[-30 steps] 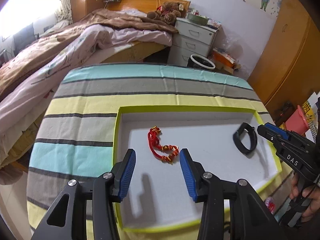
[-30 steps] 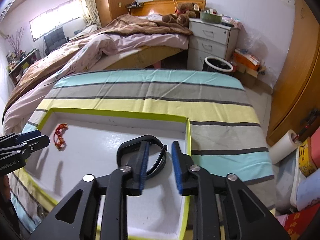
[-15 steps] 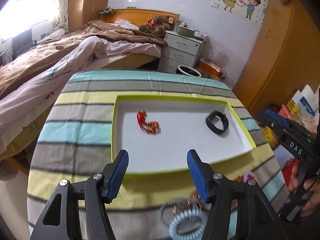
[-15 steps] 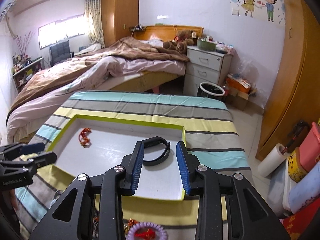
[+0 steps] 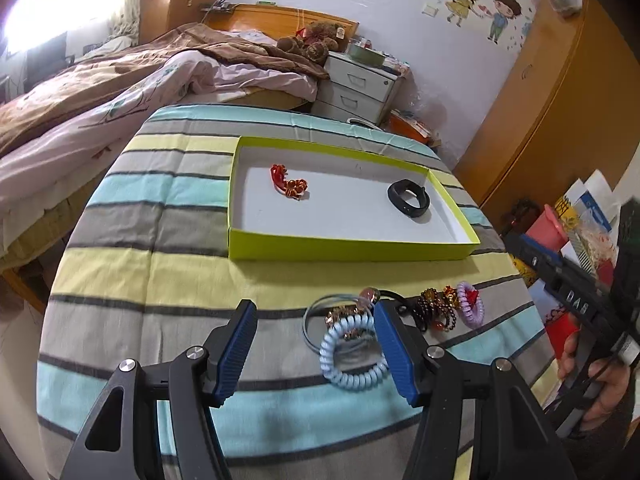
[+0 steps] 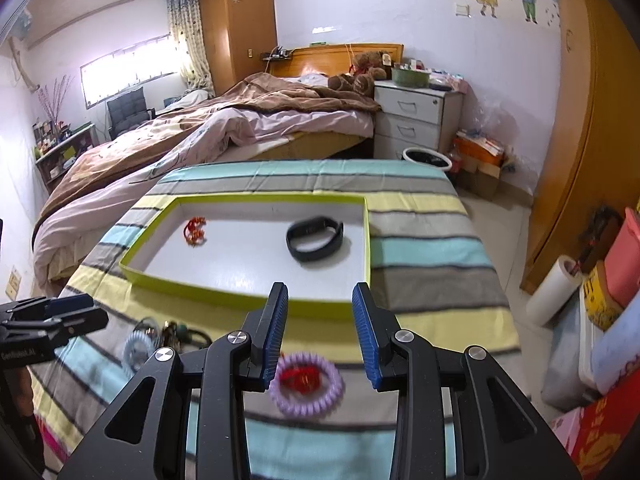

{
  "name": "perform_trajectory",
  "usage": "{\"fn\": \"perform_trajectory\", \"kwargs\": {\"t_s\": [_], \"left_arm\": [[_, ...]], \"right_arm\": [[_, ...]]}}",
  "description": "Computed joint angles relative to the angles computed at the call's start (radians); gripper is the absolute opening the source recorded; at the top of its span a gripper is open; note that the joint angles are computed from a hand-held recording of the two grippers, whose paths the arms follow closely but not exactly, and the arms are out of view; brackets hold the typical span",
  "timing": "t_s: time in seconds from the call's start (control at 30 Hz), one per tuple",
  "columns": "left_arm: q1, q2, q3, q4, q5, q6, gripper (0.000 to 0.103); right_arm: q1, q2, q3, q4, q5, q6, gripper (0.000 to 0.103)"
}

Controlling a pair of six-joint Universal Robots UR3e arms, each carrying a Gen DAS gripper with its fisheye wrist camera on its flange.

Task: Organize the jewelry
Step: 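Move both grippers back over the remaining jewelry row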

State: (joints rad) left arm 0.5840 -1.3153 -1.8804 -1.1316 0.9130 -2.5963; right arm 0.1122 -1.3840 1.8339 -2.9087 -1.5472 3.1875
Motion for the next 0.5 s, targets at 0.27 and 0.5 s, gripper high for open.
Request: {"fn": "perform_trajectory", "kwargs": {"t_s": [0.27,0.5], "left_arm": [[0.004,0.074,-0.095,-0.033,0.023,0.063,0.06],[-0.017,0.085,-0.143,-0.033,0.059,0.07,0.054]], "right_arm": [[-0.078,-0.071,0.169,-0.011,0.066,0.015,0.039],[-0.135,-0.093,0.228,0.013,0.148,-0.01,0.039]]}}
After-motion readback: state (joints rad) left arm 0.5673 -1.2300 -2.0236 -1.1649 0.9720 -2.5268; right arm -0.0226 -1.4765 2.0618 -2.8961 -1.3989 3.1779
